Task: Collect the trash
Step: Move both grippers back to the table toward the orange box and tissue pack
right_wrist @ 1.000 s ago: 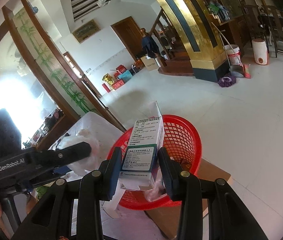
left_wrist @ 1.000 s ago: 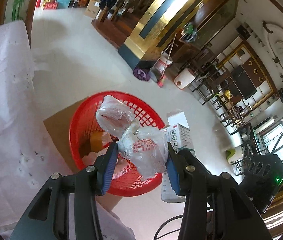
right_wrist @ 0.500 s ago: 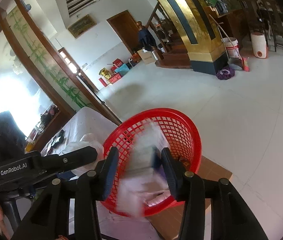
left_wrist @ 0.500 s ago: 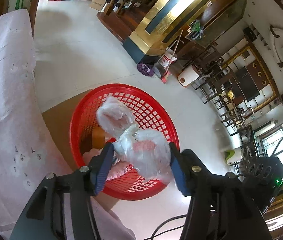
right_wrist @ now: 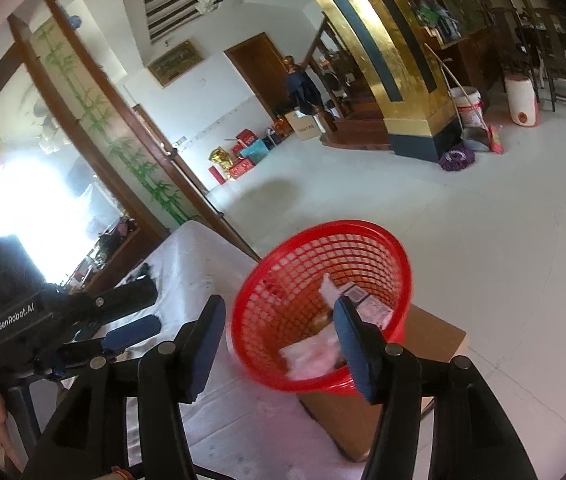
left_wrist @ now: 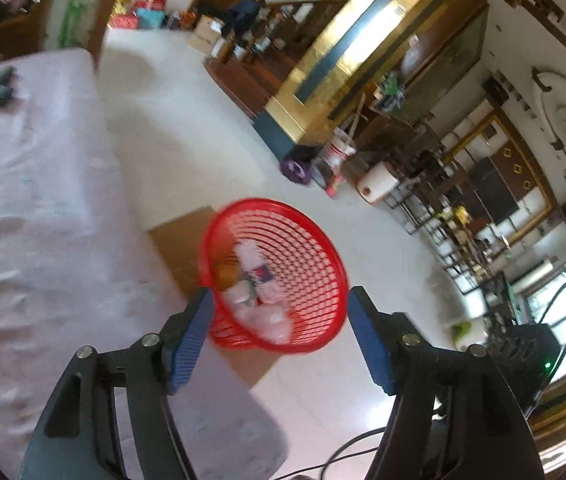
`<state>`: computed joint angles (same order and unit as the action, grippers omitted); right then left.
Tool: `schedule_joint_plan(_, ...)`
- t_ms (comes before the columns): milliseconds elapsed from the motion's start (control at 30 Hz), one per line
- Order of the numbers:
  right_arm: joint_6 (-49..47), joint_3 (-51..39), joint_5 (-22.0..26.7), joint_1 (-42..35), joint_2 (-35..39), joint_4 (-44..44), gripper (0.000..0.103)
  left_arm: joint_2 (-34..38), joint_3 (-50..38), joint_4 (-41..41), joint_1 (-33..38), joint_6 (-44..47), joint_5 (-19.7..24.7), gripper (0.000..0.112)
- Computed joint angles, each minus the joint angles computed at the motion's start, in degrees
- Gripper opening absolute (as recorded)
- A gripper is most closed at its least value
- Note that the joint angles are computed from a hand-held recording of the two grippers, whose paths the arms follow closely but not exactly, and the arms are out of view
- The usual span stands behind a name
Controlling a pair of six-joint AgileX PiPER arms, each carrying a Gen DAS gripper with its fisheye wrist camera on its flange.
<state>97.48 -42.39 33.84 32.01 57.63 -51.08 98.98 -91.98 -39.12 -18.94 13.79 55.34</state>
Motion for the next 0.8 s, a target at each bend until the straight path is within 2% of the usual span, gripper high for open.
schedule_joint_plan(133,6.2,-3.7,7.4,9.8,1.5,-5.6,0.069,-8.4,7.0,1.7,5.0,1.3,-0.4,0.073)
schedule_joint_plan(200,8.4,-6.3,11.1,15.3,3.5,-8.0,0.071,-11.9,9.4,2.0,8.1,2.0,0.5,0.073)
schedule_joint_plan(300,9.3,-10.3,14.1,20.4,6.7,-10.1,0.078,-17.2,13.2,1.9,14.3,4.5,2.7,0.073)
schedule_joint_plan(500,9.4,-18.0,16.3,26.7,14.4,-12.7,0.086,-22.9,17.0,-1.9,28.0,13.5,8.5,0.075)
schedule_joint_plan(800,5.1,-29.9,19.4,31.1,26.8,-12.7,0.087,-24.3,18.7,-7.0,45.0,23.2,12.8,0.075)
